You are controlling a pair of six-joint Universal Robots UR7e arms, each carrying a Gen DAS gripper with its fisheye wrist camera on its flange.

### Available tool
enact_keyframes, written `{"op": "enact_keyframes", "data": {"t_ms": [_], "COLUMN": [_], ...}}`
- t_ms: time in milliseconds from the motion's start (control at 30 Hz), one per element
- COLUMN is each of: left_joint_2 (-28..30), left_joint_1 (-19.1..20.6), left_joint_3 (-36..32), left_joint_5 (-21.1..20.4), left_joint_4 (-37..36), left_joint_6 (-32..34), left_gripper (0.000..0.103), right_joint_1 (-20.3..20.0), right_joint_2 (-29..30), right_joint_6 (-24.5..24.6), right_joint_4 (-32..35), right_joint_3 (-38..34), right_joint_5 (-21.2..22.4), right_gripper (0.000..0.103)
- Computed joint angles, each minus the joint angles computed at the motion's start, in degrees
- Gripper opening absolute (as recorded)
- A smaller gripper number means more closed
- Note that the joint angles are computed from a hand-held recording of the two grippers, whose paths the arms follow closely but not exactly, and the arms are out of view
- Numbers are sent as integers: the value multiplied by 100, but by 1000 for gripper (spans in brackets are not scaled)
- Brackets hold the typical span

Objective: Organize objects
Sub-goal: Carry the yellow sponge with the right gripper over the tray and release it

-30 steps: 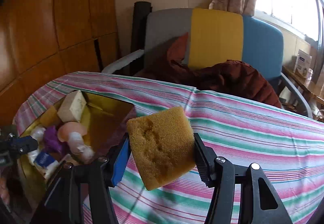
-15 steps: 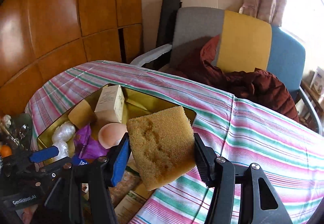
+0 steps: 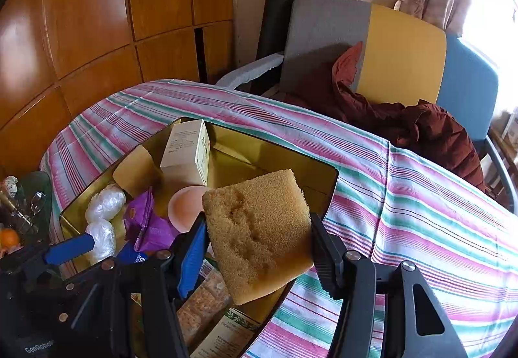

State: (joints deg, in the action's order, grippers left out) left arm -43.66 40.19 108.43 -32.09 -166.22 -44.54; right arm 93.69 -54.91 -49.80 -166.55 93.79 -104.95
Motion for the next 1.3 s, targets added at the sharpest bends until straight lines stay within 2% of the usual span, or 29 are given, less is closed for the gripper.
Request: {"op": "enact_keyframes", "data": {"t_ms": [433, 867, 967, 1033, 1100, 1167, 1300], "left_joint_2": [-31, -169, -193, -207, -215, -211, -191], "left_joint_1": [-20, -78, -64, -53, -54, -53, -49], "left_joint_3": [-2, 39, 49, 50, 40, 33, -7], "left_joint_5": [54, 232, 222, 204, 230, 251, 232], "left_joint_4": [130, 646, 696, 753, 855, 901, 1036], "left_joint_6": [-86, -456, -514, -564, -640, -685, -790], "left_gripper": [62, 62, 62, 62, 62, 62, 62], "right_joint_1": [50, 227, 221, 201, 197, 134, 44], "right_joint_2": [179, 1228, 1425, 1479, 1457, 1308, 943], "right_joint_6": [-10, 612, 814, 860, 900, 985, 974], "right_joint_4": [12, 1161, 1417, 1435, 1238, 1189, 841], "right_joint_3": [-155, -1617, -1934, -2023, -1965, -1816, -1356], "right_joint_5": [-91, -597, -440, -285, -263, -47, 116], "right_gripper": [60, 61, 64, 76, 79, 80, 80]}}
